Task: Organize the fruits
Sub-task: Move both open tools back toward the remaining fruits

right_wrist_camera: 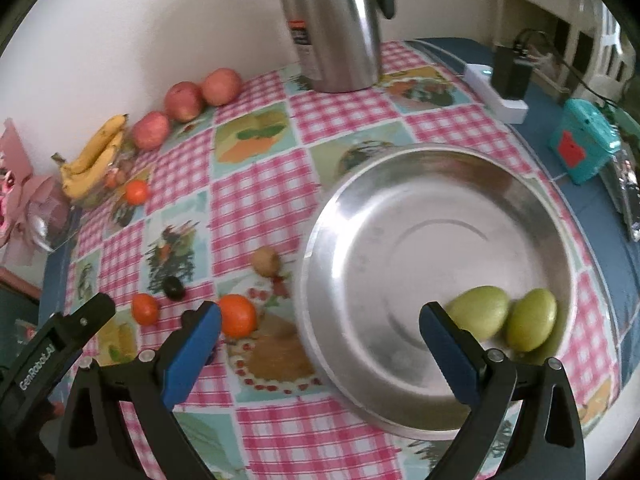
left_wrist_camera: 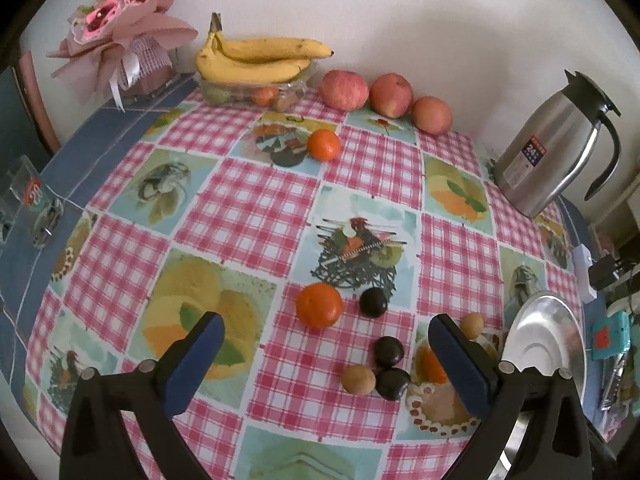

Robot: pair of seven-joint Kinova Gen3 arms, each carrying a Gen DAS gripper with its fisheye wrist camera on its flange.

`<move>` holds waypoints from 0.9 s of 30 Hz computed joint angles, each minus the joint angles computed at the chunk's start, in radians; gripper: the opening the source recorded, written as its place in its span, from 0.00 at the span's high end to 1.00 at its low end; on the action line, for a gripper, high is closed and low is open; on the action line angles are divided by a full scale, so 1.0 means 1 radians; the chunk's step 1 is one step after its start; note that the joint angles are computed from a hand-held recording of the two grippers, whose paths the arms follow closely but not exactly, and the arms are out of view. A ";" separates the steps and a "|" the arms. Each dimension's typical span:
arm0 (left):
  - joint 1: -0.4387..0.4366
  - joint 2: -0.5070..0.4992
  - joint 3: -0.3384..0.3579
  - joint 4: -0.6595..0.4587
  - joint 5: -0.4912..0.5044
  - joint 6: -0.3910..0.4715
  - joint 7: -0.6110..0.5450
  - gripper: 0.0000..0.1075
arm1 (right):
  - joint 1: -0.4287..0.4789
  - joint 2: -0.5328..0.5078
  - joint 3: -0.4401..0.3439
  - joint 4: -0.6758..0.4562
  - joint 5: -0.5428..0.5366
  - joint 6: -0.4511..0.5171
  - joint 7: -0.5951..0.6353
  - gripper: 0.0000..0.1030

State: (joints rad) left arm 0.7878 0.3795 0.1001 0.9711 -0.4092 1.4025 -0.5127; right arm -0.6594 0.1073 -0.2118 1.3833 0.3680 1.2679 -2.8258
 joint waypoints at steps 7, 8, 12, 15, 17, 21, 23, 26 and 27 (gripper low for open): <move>-0.015 -0.023 -0.003 0.031 -0.008 0.006 0.011 0.04 | -0.005 0.024 -0.002 -0.013 -0.038 -0.061 0.043 0.04; -0.016 -0.024 -0.005 0.031 -0.012 0.014 0.019 0.04 | -0.006 0.027 -0.001 -0.016 -0.044 -0.070 0.052 0.04; -0.026 -0.031 -0.004 0.040 -0.017 0.023 0.043 0.04 | -0.001 0.035 0.001 -0.020 -0.081 -0.121 0.112 0.04; -0.031 -0.031 0.001 0.038 -0.022 0.028 0.037 0.04 | -0.010 0.051 0.005 -0.038 -0.088 -0.121 0.139 0.04; -0.034 -0.027 0.004 0.031 -0.023 0.032 0.024 0.04 | -0.011 0.055 0.010 -0.041 -0.096 -0.129 0.150 0.04; -0.053 -0.025 0.006 0.030 0.001 0.018 0.011 0.04 | -0.030 0.080 0.023 -0.076 -0.078 -0.098 0.136 0.04; -0.065 -0.020 0.007 0.022 0.019 0.017 0.000 0.04 | -0.040 0.096 0.031 -0.099 -0.068 -0.070 0.125 0.04; -0.077 -0.016 0.005 0.014 0.041 0.011 -0.010 0.04 | -0.041 0.108 0.040 -0.113 -0.074 -0.069 0.126 0.04; -0.078 -0.014 0.004 0.011 0.042 0.009 -0.012 0.04 | -0.039 0.109 0.043 -0.113 -0.076 -0.075 0.128 0.04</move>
State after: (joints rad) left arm 0.7102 0.3655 0.1040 0.9825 -0.3673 1.4115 -0.5245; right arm -0.6984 0.2162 -0.1692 1.2705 0.2918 1.1930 -2.6978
